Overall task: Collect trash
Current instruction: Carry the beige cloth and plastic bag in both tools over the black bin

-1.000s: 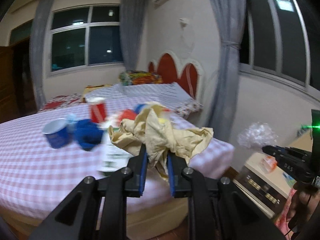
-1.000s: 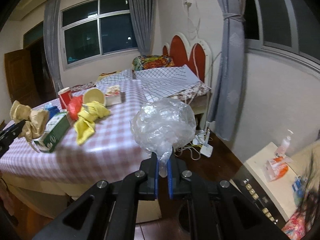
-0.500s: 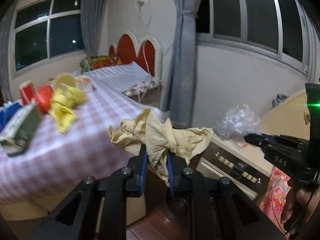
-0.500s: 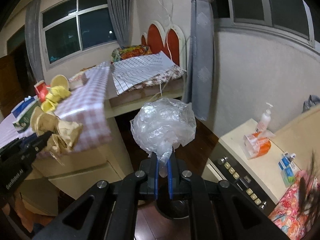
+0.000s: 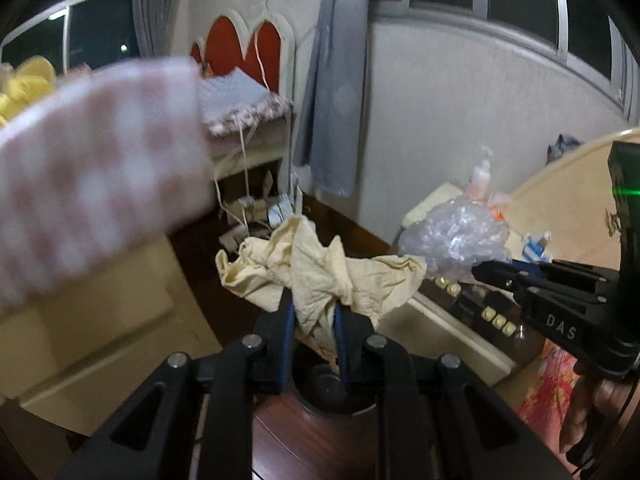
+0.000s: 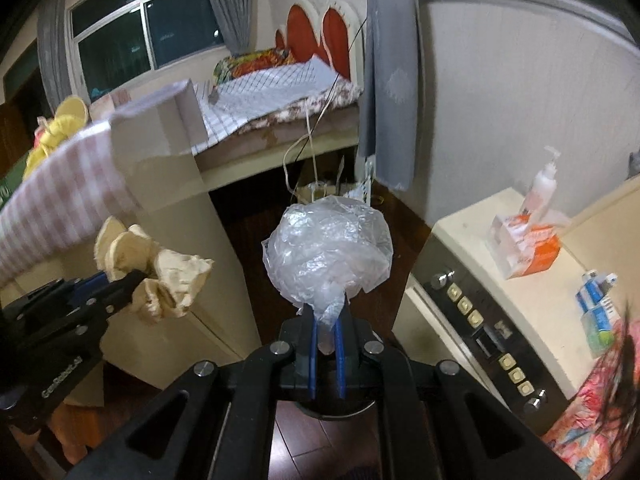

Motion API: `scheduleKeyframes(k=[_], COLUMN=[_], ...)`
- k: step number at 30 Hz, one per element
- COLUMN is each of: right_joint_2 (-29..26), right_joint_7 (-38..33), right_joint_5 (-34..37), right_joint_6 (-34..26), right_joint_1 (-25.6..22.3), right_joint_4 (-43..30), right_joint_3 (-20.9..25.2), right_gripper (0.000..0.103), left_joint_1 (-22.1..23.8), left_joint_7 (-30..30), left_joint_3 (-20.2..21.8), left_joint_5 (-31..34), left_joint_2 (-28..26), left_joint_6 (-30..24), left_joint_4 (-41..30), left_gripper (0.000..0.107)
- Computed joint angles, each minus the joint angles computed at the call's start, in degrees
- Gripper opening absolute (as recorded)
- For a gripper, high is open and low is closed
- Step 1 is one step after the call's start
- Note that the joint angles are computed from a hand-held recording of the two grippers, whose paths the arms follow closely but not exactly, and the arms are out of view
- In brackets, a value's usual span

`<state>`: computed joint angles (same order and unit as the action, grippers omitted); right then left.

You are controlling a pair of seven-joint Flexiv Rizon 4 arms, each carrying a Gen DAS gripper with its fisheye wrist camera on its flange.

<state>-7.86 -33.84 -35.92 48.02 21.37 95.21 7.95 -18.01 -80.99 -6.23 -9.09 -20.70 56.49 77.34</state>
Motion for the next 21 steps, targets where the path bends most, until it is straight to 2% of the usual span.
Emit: scheduleKeyframes(k=[8,14,21], right_joint_2=[-1.9,-6.3,-10.7], right_joint_7=[-8.7,-14.9,-18.2], right_joint_5=[7.9,13.0,16.4], right_joint_6=[1.3,3.3,5.9], right_joint_1=[-2.0,-2.7,-3.1], right_joint_4=[3.3,2.6,2.2], right_joint_3=[0.3,-0.1,-0.8], right_gripper=[0.008,0.008,0.008], left_joint_1=[-0.4,-1.5,-2.1], left_joint_7=[-0.3,-1.2,-1.4], left_joint_3=[0.1,0.4,0.7], left_joint_5=[0.9,1.8,2.5], left_joint_2=[-3.8,-9.1,-13.5], left_joint_6=[-4.1,-6.1,-7.6], left_joint_4=[-0.5,-4.1,-6.6], left_gripper=[0.02,0.02,0.02])
